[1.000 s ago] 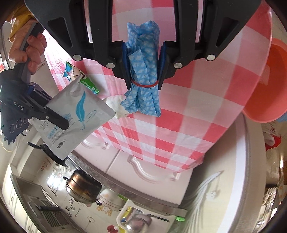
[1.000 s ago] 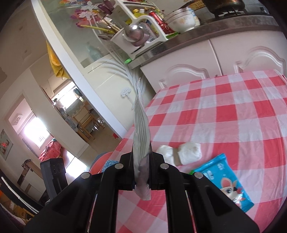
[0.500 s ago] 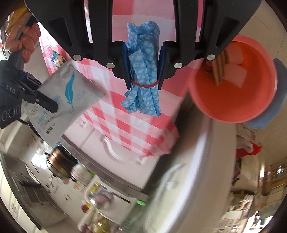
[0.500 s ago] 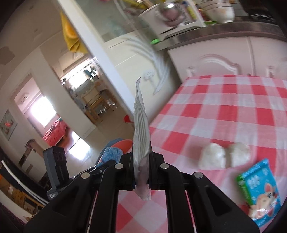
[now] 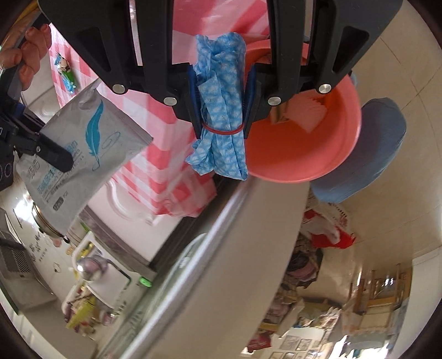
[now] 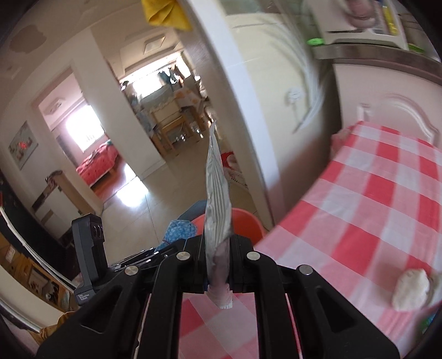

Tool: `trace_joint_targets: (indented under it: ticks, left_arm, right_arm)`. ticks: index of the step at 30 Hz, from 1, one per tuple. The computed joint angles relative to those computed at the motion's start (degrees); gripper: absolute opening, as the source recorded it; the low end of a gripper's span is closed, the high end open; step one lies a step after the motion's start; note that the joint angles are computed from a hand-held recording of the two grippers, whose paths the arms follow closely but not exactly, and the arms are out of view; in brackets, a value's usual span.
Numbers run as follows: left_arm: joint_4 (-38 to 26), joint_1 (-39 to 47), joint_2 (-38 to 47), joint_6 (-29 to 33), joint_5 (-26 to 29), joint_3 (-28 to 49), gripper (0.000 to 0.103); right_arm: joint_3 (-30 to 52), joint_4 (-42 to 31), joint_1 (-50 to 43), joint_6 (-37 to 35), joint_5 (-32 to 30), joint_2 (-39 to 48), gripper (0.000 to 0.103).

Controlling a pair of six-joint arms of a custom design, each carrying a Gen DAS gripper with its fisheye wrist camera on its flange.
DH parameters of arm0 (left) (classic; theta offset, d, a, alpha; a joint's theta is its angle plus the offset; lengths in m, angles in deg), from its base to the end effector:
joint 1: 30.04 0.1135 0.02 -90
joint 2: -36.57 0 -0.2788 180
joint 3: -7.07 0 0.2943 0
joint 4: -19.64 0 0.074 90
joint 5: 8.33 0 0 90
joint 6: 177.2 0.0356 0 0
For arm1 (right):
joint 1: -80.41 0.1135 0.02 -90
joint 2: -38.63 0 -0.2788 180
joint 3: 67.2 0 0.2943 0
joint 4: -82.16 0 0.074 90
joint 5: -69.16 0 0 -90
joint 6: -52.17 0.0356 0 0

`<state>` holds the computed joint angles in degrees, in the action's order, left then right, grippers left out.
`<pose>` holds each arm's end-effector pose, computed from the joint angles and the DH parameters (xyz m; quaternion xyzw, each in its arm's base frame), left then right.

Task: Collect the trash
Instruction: 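Carry both items over the orange bucket and open both tools to drop them, then bring both tools back to the white roll and blue cow packet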

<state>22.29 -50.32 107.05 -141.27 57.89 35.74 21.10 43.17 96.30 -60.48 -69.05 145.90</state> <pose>0.2196 -0.0659 0.1128 -0.3415 0.8200 -0.1055 0.4471 0.4091 0.1441 0.2012 -0.3959 0.7910 0.3770 0.2746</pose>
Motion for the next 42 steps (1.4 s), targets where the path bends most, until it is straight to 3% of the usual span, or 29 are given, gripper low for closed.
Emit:
trace_joint_targets:
  ticks: [11,13,14,15,16,18,20,24,25,26,31,42]
  left_arm:
    - [8.7,6.3,6.3,-0.1,6.3,-3.0,0.030]
    - [9.5,7.2,8.2,0.2,6.6,-2.7,0.039]
    - [9.5,7.1,8.6,0.1,6.1,-2.6,0.045]
    - [9.4,7.2,9.1,-0.3,5.5,-2.6,0.059]
    - [9.5,7.3,9.5,-1.0,5.1,-2.7,0.070]
    - [10.0,7.2,9.3,-1.3,5.0,-3.2,0.072]
    - [8.6,6.7,8.9,-1.4,4.0,-3.1,0.081]
    - [4.8,6.6,5.9,-2.8,3.9,-3.1,0.087]
    - [3.7,6.3,4.9,-3.4,3.5,-3.1,0.090]
    - [3.2,6.0,4.1,-3.5,3.1,-3.2,0.090]
    - [-2.0,4.2,0.9,-4.9,2.6,-1.4,0.093]
    - [-7.5,-4.3,2.5,-6.4,-0.6,5.7,0.093]
  right_arm:
    - [3.4,2.2,8.7,2.0,7.1,6.9,0.012]
    - [4.6,1.7,9.6,2.3,7.8,8.6,0.014]
    - [4.4,2.3,10.0,2.8,8.5,9.1,0.019]
    - [4.5,2.2,10.3,3.1,8.9,9.6,0.025]
    - [5.0,1.8,10.4,3.8,9.3,10.5,0.043]
    - [3.7,3.6,10.0,5.6,9.8,10.2,0.058]
    - [2.7,4.6,9.1,5.9,9.7,9.8,0.059]
    - [-1.1,8.1,6.1,7.4,9.6,6.6,0.066]
    - [-2.0,9.0,5.5,7.6,9.6,5.8,0.072]
    - [-3.8,10.5,4.5,7.9,10.0,4.2,0.078]
    - [-9.9,14.3,0.1,6.9,9.8,-1.1,0.084]
    - [-20.9,21.1,-9.0,2.6,7.9,-9.3,0.088]
